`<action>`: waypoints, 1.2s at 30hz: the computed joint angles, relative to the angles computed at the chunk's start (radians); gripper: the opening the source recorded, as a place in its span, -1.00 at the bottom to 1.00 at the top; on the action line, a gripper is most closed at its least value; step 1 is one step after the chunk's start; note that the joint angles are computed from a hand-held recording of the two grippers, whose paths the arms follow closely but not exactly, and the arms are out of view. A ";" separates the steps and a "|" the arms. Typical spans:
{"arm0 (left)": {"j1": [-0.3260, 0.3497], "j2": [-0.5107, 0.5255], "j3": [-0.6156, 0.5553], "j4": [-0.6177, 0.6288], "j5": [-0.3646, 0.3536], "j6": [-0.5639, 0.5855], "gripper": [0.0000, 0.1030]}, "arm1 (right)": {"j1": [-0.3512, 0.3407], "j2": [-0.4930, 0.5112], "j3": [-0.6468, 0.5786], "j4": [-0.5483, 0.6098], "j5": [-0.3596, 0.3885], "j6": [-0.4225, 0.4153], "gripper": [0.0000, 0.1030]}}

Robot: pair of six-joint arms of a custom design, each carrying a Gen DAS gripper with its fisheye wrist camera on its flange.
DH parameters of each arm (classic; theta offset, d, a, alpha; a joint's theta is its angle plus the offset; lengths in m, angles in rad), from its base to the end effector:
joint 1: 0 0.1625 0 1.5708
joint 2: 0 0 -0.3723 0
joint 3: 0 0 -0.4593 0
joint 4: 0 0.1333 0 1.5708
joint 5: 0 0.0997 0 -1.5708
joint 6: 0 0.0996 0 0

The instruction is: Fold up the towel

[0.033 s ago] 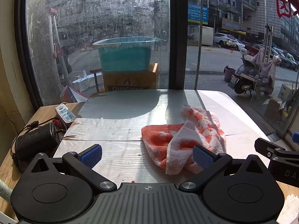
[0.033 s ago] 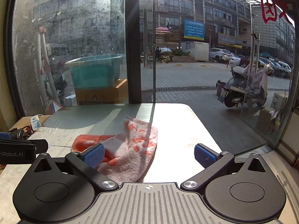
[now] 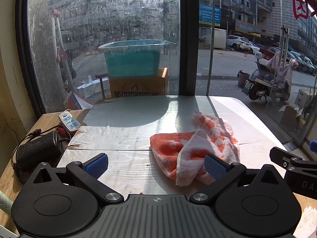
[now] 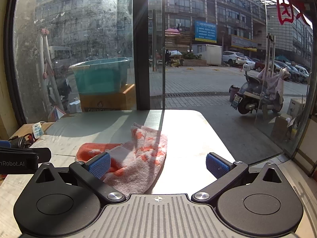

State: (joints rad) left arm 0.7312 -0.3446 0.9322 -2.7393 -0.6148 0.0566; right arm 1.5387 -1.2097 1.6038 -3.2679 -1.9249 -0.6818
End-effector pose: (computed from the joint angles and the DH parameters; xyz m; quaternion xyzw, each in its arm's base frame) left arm -0.4875 -0.7258 0.0403 0.2498 0.8238 -0.4032 0.3104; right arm 0.0771 -0.6749 0.4059 0.1486 -0.7759 0.5103 0.3398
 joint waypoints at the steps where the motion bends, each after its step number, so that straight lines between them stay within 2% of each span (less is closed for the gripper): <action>1: 0.000 0.001 -0.002 -0.002 0.003 0.002 0.99 | 0.000 0.000 -0.001 0.001 -0.001 0.000 1.00; 12: -0.001 0.014 -0.010 -0.028 0.028 0.018 0.99 | 0.002 -0.003 0.001 -0.001 -0.007 0.009 1.00; 36: 0.002 0.007 -0.002 -0.025 0.023 0.021 1.00 | -0.005 -0.003 0.006 -0.013 0.010 0.005 1.00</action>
